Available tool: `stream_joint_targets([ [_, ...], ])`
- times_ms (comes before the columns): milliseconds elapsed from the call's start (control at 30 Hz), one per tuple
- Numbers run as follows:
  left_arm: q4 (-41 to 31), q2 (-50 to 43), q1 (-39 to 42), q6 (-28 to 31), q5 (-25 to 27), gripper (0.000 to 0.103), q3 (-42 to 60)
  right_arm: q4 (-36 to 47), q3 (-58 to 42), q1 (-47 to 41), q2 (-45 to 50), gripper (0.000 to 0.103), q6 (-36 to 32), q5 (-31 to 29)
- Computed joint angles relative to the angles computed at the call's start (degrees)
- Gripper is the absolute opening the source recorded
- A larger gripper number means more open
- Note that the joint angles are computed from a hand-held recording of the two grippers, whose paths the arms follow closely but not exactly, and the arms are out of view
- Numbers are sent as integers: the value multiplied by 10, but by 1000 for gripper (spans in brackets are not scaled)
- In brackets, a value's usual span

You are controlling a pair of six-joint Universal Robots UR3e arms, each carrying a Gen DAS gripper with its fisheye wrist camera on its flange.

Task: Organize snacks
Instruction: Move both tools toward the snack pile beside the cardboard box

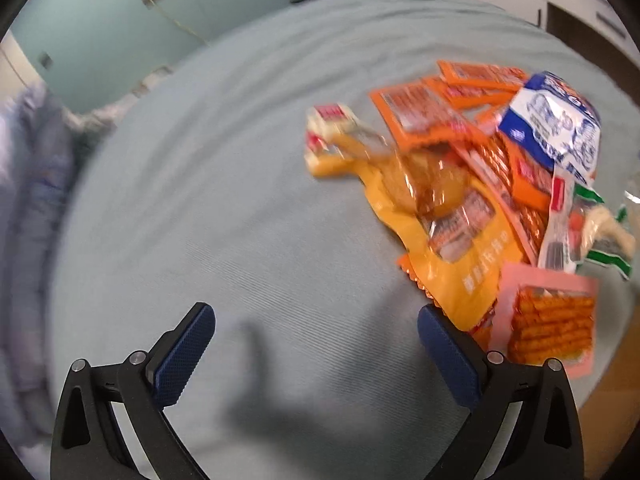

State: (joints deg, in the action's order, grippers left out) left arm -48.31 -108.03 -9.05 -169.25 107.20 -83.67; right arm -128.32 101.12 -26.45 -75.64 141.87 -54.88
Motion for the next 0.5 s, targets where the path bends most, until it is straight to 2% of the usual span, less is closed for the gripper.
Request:
stream_joint_targets([
  [67,25,16,-30,-10,45,103,-2,111,-78,7,10,103,23,-14],
  [167,35,64,-60,-50,69,103,5,202,-99,-32,-34,103,24,52],
  [200,33,82,-64,-69,69,103,3,195,-83,-42,-68,103,28,60],
  [233,24,104,-57,-95,58,103,-4,149,-47,-34,-106,103,44,34],
  [300,-42,115,-81,-149,108,103,30,100,28,-37,-198,103,46,22],
  [400,-143,103,-150,-215,240,103,76,47,141,-38,-351,103,47,8],
  [467,-150,127,-187,-234,286,103,46,-7,218,-25,-445,103,74,-15],
  [500,-121,159,-196,-223,275,103,8,-34,255,-23,-499,103,97,-23],
])
